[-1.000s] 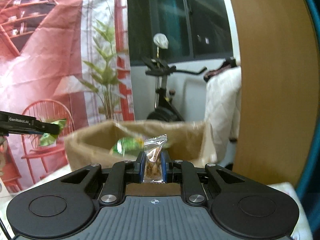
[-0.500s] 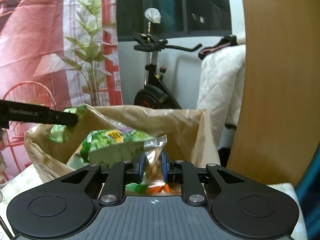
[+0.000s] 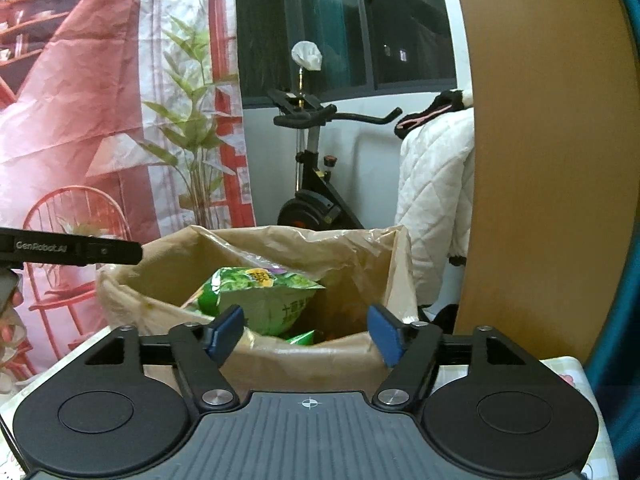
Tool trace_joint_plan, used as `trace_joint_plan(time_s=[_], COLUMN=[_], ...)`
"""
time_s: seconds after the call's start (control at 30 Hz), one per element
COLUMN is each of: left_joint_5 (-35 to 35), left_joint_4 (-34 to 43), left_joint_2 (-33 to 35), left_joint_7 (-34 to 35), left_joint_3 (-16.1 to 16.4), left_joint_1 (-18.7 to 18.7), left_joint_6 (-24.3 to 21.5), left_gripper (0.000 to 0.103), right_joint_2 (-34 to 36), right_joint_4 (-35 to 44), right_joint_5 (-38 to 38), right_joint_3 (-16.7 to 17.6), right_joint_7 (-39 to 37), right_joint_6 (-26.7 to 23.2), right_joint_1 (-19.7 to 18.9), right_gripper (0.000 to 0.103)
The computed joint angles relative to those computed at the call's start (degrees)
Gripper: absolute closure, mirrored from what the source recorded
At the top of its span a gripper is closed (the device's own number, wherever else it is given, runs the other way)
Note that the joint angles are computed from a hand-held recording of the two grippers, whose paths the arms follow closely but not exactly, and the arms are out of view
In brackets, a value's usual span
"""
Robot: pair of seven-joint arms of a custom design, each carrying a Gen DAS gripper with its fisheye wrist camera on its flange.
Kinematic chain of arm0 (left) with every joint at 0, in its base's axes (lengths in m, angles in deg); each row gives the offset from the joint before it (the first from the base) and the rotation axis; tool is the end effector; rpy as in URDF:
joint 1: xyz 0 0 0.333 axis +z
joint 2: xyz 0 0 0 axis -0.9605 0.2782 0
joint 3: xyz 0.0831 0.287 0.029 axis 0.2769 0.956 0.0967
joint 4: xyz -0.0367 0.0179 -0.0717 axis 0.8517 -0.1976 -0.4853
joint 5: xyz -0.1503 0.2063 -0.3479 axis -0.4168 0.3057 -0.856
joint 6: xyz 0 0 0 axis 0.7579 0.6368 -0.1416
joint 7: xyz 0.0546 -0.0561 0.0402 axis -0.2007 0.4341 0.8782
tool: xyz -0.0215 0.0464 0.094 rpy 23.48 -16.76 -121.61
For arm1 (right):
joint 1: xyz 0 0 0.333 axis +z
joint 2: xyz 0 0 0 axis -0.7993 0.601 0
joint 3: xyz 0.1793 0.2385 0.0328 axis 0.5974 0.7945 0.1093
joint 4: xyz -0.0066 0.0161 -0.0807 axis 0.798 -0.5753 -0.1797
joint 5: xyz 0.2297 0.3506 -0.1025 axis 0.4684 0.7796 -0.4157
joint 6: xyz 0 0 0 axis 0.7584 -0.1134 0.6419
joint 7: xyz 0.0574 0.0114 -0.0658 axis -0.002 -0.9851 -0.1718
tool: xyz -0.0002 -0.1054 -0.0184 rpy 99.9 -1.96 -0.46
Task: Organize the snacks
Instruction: 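Carry both snacks over the box and open both tools inside, then move both tools back down to the table snacks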
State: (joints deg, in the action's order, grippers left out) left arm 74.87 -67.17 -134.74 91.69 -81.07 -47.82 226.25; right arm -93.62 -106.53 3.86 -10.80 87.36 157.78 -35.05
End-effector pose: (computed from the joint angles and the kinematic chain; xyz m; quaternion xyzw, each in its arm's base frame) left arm 0.4005 -0.2293 0.4685 -0.6778 0.5015 -0.3442 0.4130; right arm 0.4566 0.2476 0.4678 -0.7214 0.4070 -0.2185 0.5159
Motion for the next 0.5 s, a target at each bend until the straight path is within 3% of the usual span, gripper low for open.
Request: trace_joint_plan(time_s=[0.07, 0.17, 0.27, 0.5], left_joint_5=[-0.4, -0.8, -0.3, 1.7], left_joint_4=[-1.3, -3.8, -5.4, -7.8], left_joint_2=[-1.7, -4.6, -6.8, -9.0], left_joint_7=[0.1, -1.0, -1.8, -5.8], left_joint_3=[1.0, 2.0, 2.3, 3.2], left_joint_1=[-2.7, -7.1, -10.3, -16.9], left_joint_6=[-1.5, -3.7, -6.3, -13.3], left_gripper=[0.028, 0.018, 0.017, 0.013], right_joint_2=[-2.0, -4.8, -7.1, -10.7], right_joint_4=[-2.0, -5.9, -9.0, -16.3], right_joint_5=[0.6, 5.0, 6.9, 17.3], right_joint_3=[0.0, 1.2, 0.8, 3.3], right_joint_7=[-0.1, -3.3, -5.6, -12.7], right_joint_6=[0.1, 1.0, 1.1, 2.3], right_joint_1=[-0.2, -1.2, -0.7, -0.9], right_gripper=[0.025, 0.01, 0.001, 0.001])
